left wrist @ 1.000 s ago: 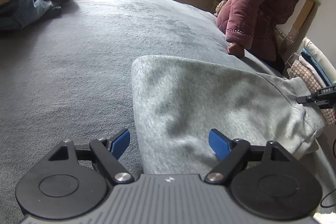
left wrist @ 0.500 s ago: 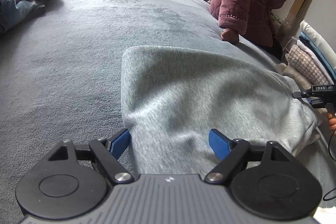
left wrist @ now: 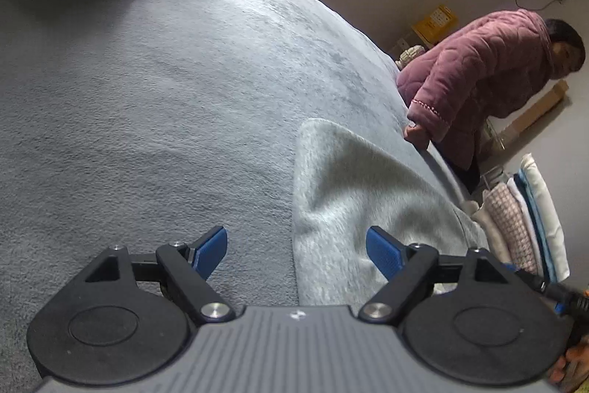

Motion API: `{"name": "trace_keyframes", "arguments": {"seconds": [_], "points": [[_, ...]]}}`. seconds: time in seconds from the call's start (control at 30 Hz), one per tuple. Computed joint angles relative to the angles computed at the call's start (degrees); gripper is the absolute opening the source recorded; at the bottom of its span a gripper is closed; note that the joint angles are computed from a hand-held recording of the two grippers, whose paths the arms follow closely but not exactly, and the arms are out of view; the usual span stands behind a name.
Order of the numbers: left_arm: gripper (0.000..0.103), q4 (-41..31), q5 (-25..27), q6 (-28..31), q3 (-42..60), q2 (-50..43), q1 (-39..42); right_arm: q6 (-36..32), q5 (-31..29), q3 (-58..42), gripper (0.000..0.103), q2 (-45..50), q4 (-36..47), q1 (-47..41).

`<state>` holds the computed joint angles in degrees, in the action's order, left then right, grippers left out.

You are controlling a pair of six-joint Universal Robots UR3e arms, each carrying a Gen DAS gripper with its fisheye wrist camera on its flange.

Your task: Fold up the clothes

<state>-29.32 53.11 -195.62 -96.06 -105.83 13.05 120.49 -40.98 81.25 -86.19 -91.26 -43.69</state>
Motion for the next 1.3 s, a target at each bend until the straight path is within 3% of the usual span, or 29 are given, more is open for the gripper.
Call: {"name": "trace_keyframes", "arguments": {"seconds": [0.1,0.2,0.27,0.37,0.4,0.47,0.53,0.63,0.7,0.73,0.77,0.8,0.9,0.93,1.03,1.17,1.3], "points": [[0.083,-0.7,-2.4,0.5,-1.0,0.7,1.7,-8.6,-0.6,15.7,0.073,-10.8,-10.2,10.5],[0.083,0.1,-3.7,0.2,-0.3,-0.9,1.6,-6.4,-5.0,31.4,0.08,-16.3,-34.2,22.4],[0.083,0.7,-4.4,-0.1,0.8,-2.5,1.4,-4.3,-9.7,38.4,0.08,-14.7,-51.6,29.5],[0.083,0.5,-5.9,-0.1,5.4,-7.1,0.5,-2.8,-22.1,46.8,0.08,-6.2,-82.2,38.8],[0.083,0.1,-6.3,0.1,7.3,-8.7,0.1,-3.1,-25.5,47.5,0.078,-3.0,-88.1,40.5],[0.083,-1.8,-6.6,1.0,12.6,-12.6,-1.0,-4.4,-26.8,47.7,0.078,-0.4,-91.4,40.3],[0.08,-5.4,-6.4,2.8,19.2,-17.0,-2.5,-3.2,-28.5,46.6,0.069,0.2,-92.6,40.1],[0.08,-9.9,-5.6,5.5,30.3,-24.3,-4.7,-3.4,-29.7,45.5,0.065,1.0,-92.9,39.7],[0.079,-10.4,-4.4,5.3,35.8,-27.9,-6.0,-4.3,-29.6,45.7,0.056,1.2,-93.5,39.8],[0.073,-10.8,-3.6,5.3,38.4,-29.4,-6.6,-4.7,-30.1,45.8,0.054,2.1,-95.1,40.3],[0.069,-11.3,-2.8,5.2,41.1,-31.1,-7.3,-4.8,-30.7,45.7,0.044,2.6,-95.7,40.9],[0.058,-11.7,-1.9,4.9,43.4,-32.5,-7.8,-4.9,-31.4,45.6,0.031,3.1,-96.3,41.4],[0.031,-12.3,0.6,2.5,48.2,-35.7,-9.0,-3.0,-33.5,44.2,0.016,3.6,-96.5,42.6],[0.022,-11.7,0.7,1.1,48.1,-35.9,-9.0,-1.6,-33.6,43.0,0.015,2.8,-94.0,42.7],[0.011,-7.2,-0.3,-3.1,43.4,-33.8,-8.1,4.9,-30.8,36.9,0.013,-1.3,-79.9,41.1],[0.01,-1.1,-2.2,-3.2,30.5,-25.4,-5.2,9.7,-25.5,29.8,0.012,-6.1,-62.9,39.3],[0.01,-0.9,-3.3,2.4,12.7,-11.5,0.4,11.1,-21.1,26.9,0.012,-10.9,-51.3,40.0]]}}
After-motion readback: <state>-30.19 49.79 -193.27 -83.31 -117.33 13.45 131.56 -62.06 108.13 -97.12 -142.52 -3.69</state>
